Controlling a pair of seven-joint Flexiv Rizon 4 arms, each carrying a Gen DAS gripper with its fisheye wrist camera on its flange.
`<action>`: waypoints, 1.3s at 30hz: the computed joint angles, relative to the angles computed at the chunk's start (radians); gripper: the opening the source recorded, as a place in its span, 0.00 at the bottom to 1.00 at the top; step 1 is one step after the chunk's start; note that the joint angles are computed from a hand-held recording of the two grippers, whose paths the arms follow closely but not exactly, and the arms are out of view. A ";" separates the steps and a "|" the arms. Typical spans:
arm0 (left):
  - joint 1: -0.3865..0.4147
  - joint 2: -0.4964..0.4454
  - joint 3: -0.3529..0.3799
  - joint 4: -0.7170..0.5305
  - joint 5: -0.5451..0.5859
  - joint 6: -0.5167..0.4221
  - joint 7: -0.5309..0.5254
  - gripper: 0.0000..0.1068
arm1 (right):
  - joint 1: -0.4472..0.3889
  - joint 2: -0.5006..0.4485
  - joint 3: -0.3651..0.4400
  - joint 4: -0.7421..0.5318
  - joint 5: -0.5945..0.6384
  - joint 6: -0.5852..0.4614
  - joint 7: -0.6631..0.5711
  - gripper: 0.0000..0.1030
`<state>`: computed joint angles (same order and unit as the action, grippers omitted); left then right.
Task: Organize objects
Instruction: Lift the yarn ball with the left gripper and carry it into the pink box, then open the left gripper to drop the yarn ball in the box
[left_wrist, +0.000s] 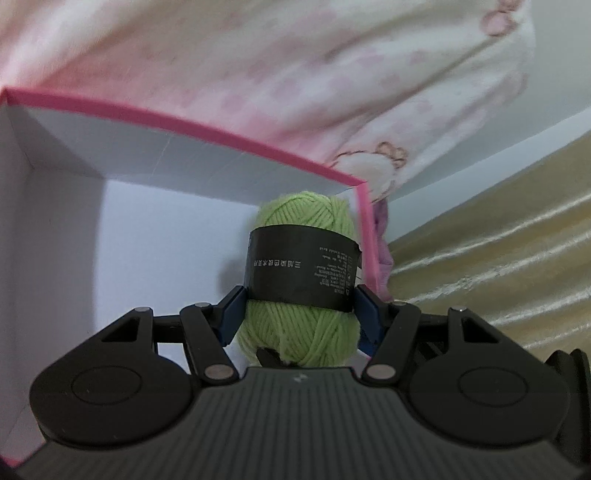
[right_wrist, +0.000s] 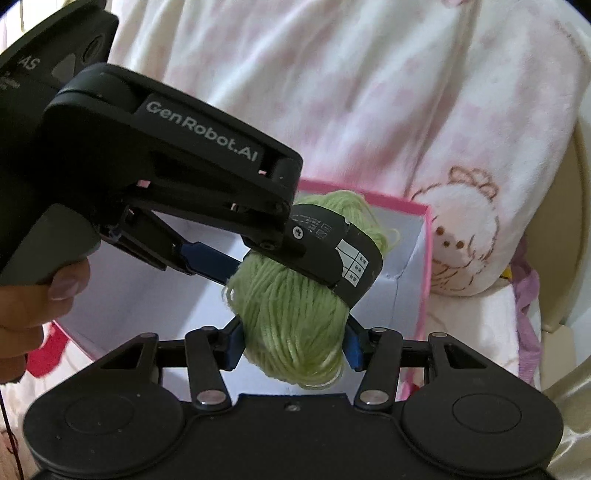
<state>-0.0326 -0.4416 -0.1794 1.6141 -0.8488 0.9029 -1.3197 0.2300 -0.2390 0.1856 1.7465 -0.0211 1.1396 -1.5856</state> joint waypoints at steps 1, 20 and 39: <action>0.003 -0.012 0.000 -0.006 0.000 -0.010 -0.003 0.58 | 0.013 -0.007 -0.011 0.002 -0.030 -0.008 0.012 0.55; 0.002 -0.096 -0.020 -0.062 0.098 0.015 -0.027 0.42 | 0.087 -0.012 -0.067 0.034 -0.344 -0.096 0.221 0.64; -0.022 -0.126 -0.021 -0.113 0.151 0.040 -0.064 0.39 | 0.062 0.000 -0.157 0.168 -0.745 0.096 0.501 0.21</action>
